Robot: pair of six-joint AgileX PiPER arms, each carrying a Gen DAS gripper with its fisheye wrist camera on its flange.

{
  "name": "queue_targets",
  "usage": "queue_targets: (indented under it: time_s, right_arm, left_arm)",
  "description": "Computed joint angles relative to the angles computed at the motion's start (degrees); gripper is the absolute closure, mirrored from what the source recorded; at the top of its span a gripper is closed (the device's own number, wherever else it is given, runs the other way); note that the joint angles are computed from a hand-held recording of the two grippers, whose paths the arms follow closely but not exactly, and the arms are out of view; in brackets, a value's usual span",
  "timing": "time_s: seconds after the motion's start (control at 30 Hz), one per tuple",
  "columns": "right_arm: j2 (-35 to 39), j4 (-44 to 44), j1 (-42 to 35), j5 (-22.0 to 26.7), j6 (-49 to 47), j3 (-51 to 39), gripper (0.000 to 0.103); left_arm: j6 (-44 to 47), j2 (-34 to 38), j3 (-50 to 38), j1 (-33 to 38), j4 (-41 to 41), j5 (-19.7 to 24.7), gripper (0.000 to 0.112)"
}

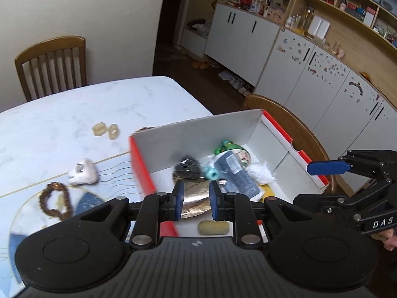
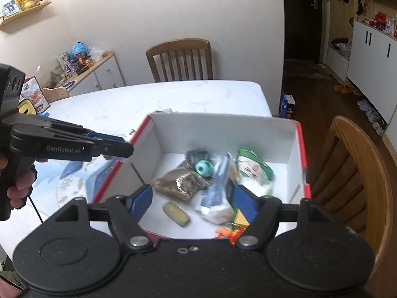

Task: Organize objects
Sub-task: 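Withdraw both grippers from the shoebox toward the bracelet and tooth plush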

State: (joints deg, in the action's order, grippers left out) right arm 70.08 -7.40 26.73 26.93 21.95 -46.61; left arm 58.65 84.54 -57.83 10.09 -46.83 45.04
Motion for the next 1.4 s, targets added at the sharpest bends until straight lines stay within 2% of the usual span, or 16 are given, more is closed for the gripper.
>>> queue_targets:
  time_s: [0.13,0.17,0.23,0.27,0.3,0.4,0.47,0.53,0.67,0.73,0.87,1.13,1.4]
  right_arm:
    - [2.29,-7.86,5.15,0.5,9.37,-2.32,0.026]
    - [2.97,-9.14,6.26,0.6,11.13,-2.96,0.023]
    - [4.62,-10.86,8.19,0.84,13.8,-4.49,0.021]
    - [5.49,-11.63,9.09,1.1,15.04,-5.33,0.02]
    - [6.24,-12.21,9.86,1.3,16.03,-6.06,0.02]
    - [8.91,-13.88,12.16,2.05,18.88,-8.82,0.019]
    - [10.87,-14.95,13.59,2.53,20.56,-10.85,0.018]
    - [12.94,-16.39,15.18,3.03,22.53,-13.12,0.017]
    - [17.66,-18.48,17.41,4.33,25.2,-18.39,0.013]
    - [20.25,-19.87,18.34,5.07,27.31,-21.28,0.01]
    - [25.35,-20.11,19.16,6.16,28.68,-27.23,0.008]
    - [38.22,-20.98,19.69,10.56,29.81,-42.89,0.008]
    - [52.32,-14.54,17.07,16.52,22.93,-61.08,0.009]
  left_arm:
    - [4.7,-1.09,0.97,6.03,-1.78,2.78,0.092]
    - [5.54,-1.06,0.97,7.59,-1.94,3.6,0.087]
    - [7.51,-1.08,1.21,10.63,-2.44,4.61,0.071]
    - [8.8,-1.09,1.4,12.23,-2.89,5.01,0.057]
    - [10.25,-1.0,1.55,13.87,-3.58,5.49,0.05]
    - [13.05,0.26,0.8,18.32,-4.28,7.74,0.048]
    - [14.11,1.55,-0.14,20.76,-4.48,9.03,0.041]
    - [16.09,2.71,-0.71,23.32,-5.28,10.03,0.039]
    - [19.18,5.32,-2.43,25.98,-5.56,9.7,0.03]
    - [21.38,6.83,-3.24,27.26,-6.54,9.55,0.029]
    - [23.51,10.3,-5.09,28.09,-7.72,7.76,0.012]
    - [29.98,18.26,-8.45,28.28,-12.97,5.73,0.009]
    - [36.18,24.1,-10.1,26.2,-16.39,0.75,0.009]
